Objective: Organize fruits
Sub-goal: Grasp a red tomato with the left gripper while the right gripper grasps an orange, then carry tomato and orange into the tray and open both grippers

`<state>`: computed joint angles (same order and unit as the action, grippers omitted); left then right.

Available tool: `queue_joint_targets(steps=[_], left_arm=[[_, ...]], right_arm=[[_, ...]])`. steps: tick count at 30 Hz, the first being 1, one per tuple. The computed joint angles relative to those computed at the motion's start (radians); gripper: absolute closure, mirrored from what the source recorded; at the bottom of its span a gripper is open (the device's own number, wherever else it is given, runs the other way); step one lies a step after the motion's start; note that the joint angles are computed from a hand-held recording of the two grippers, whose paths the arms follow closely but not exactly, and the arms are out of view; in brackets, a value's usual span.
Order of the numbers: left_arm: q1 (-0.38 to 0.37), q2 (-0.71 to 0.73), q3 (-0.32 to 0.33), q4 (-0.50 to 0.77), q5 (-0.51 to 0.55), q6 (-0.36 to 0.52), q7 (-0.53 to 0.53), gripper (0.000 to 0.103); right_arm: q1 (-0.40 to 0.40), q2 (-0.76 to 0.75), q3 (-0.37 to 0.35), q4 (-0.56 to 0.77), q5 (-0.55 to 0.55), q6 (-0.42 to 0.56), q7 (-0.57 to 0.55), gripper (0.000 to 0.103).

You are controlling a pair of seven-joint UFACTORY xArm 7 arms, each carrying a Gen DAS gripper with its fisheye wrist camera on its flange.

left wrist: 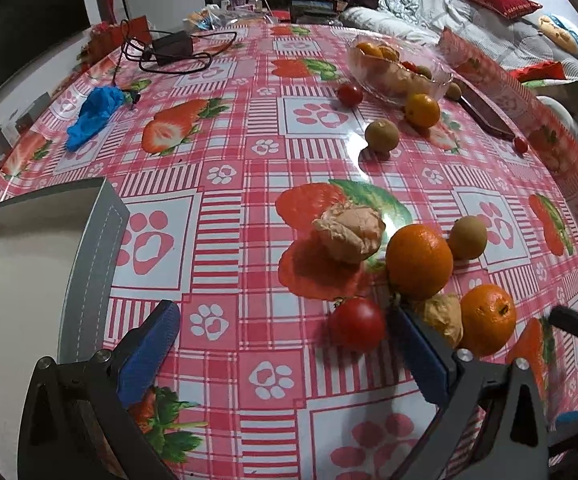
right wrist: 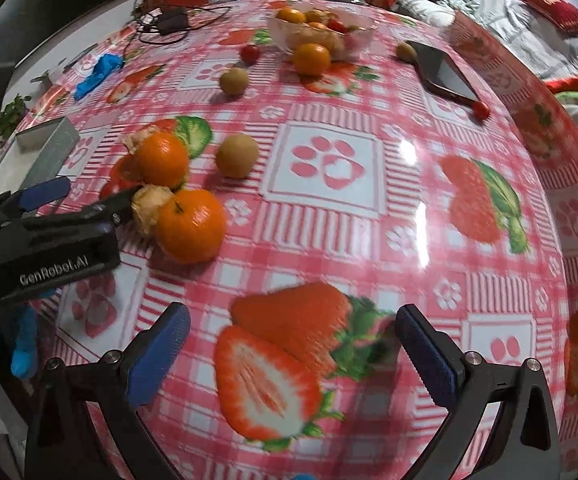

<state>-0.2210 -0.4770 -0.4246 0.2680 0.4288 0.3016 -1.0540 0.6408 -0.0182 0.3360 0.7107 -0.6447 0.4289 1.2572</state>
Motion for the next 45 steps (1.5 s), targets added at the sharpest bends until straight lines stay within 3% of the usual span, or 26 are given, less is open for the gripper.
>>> queue_joint_targets(steps=[5, 10, 13, 15, 17, 18, 20, 21, 30, 39, 45], left_arm=[[-0.027, -0.039, 0.025, -0.022, -0.026, 0.018, 0.021, 0.011], [-0.029, -0.059, 0.027, -0.034, -0.043, 0.023, 0.036, 0.015], [-0.008, -0.056, 0.0, -0.026, -0.034, 0.026, 0.013, 0.017], [0.003, -0.057, -0.019, -0.02, -0.022, 0.028, -0.007, 0.023], [-0.003, -0.061, -0.024, -0.017, -0.017, 0.029, -0.013, 0.041], [-0.013, -0.065, -0.02, -0.017, -0.019, 0.03, -0.012, 0.047], [-0.037, -0.076, -0.008, -0.023, -0.032, 0.033, -0.004, 0.073], [-0.052, -0.087, 0.0, -0.029, -0.043, 0.039, 0.0, 0.078], [-0.232, -0.308, 0.125, -0.166, -0.232, 0.08, 0.085, 0.079], [-0.353, -0.638, 0.126, -0.238, -0.32, 0.297, 0.109, 0.079], [-0.382, -0.835, 0.135, -0.255, -0.345, 0.445, 0.128, 0.079]], right_arm=[[0.002, 0.048, -0.015, 0.052, -0.087, -0.036, 0.019, 0.0], [0.032, 0.122, -0.049, 0.121, -0.15, -0.069, 0.01, 0.002], [0.065, 0.13, -0.071, 0.14, -0.227, -0.049, 0.05, 0.021], [0.065, 0.121, -0.077, 0.131, -0.243, -0.081, 0.051, 0.055], [0.057, 0.108, -0.08, 0.112, -0.226, -0.115, 0.048, 0.064], [0.054, 0.099, -0.083, 0.099, -0.231, -0.13, 0.064, 0.064], [0.048, 0.082, -0.082, 0.08, -0.233, -0.137, 0.084, 0.064], [0.041, 0.067, -0.08, 0.062, -0.228, -0.15, 0.092, 0.064], [-0.028, -0.063, -0.004, -0.054, -0.177, -0.169, 0.108, 0.064], [-0.064, -0.109, 0.066, -0.081, -0.111, -0.17, 0.093, 0.063], [-0.064, -0.13, 0.097, -0.058, -0.077, -0.141, 0.068, 0.064]])
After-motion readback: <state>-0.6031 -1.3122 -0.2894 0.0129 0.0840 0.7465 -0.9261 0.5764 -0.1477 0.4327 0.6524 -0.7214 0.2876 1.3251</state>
